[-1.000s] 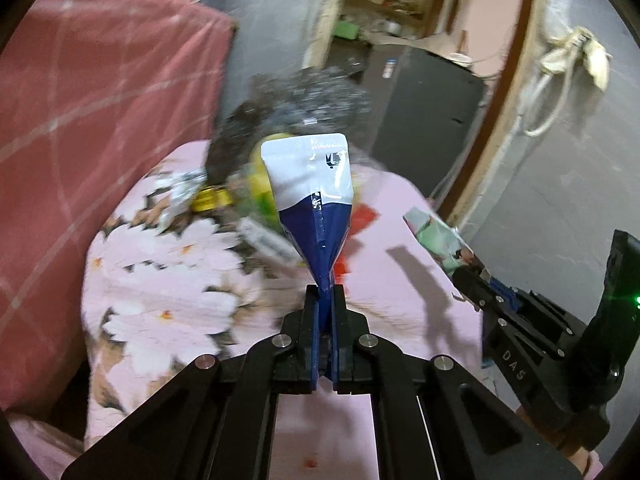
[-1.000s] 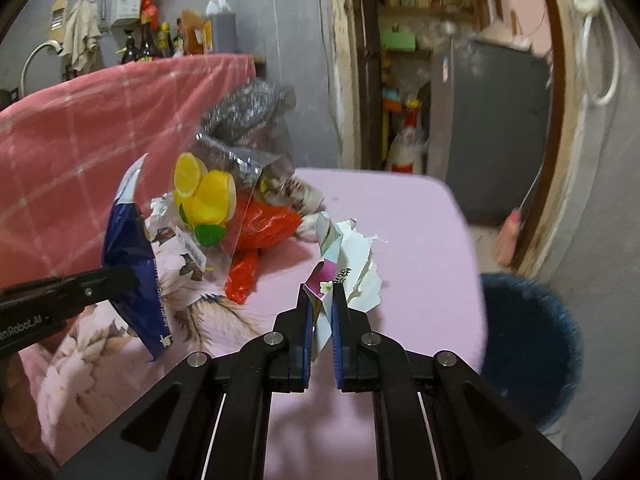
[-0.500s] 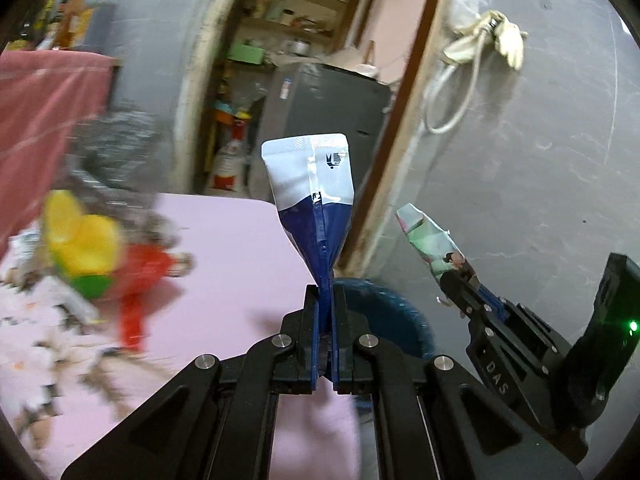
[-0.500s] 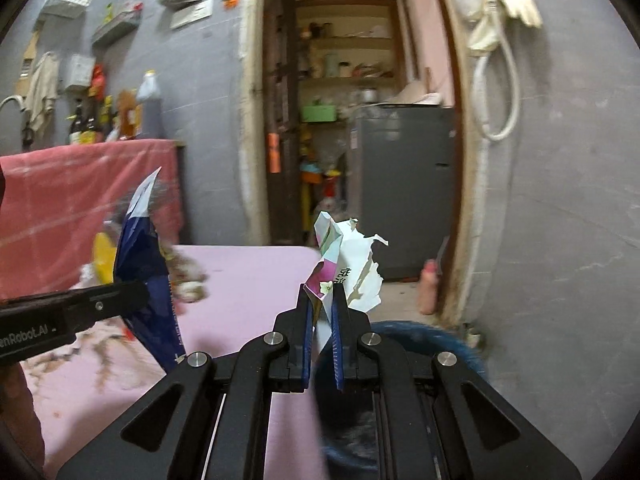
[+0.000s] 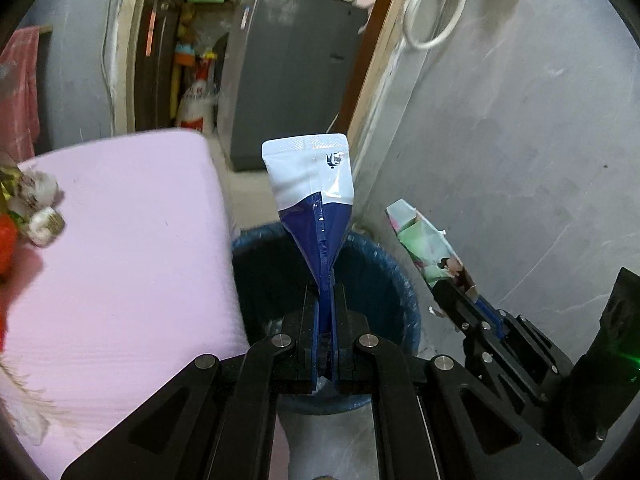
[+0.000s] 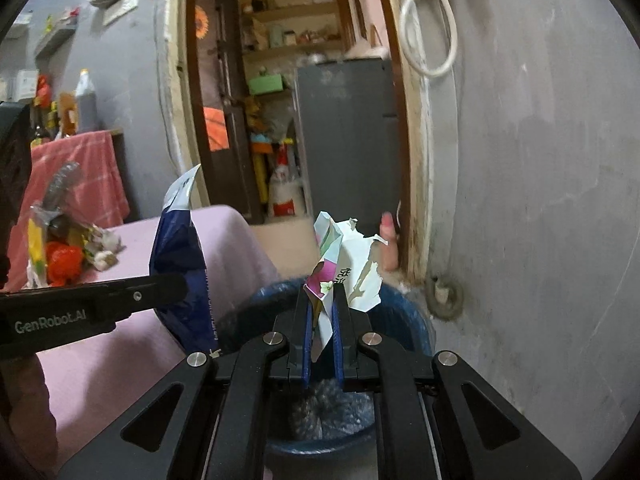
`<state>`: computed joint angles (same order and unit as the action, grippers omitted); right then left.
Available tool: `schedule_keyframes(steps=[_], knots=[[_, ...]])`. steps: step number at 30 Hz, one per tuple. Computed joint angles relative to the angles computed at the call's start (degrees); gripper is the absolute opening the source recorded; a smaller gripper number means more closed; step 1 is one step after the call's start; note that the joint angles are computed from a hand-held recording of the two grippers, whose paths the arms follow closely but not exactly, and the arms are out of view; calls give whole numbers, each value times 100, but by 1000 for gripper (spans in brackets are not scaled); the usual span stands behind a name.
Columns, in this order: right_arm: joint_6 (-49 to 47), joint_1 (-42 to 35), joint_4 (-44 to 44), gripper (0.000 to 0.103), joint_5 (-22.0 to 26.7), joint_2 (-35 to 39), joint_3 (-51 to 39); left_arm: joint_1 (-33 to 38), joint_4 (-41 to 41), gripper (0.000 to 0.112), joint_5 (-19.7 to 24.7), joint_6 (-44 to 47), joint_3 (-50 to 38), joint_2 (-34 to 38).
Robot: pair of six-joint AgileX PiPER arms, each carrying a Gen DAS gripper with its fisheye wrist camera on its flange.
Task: Collect trash
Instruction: 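Carry both wrappers over the blue bin and open both tools to drop them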
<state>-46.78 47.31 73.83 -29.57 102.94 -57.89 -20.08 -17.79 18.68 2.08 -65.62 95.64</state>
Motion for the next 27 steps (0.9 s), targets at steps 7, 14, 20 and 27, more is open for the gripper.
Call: schedule_keyframes(steps=[7,14,20,27], knots=[[583,-428,-486,7,584,353,-123,147,-164,3,186,99,-326,664],[488,-594,-455,11,882,563,-283,52,111,3,25,-39,-310,859],[402,-644,-299,13,937,529,-267,102,-643,5,-81,654,56,612],[584,-598,-377,23,664,252,-99,106,-1252,26,-697,1186,778,-126]])
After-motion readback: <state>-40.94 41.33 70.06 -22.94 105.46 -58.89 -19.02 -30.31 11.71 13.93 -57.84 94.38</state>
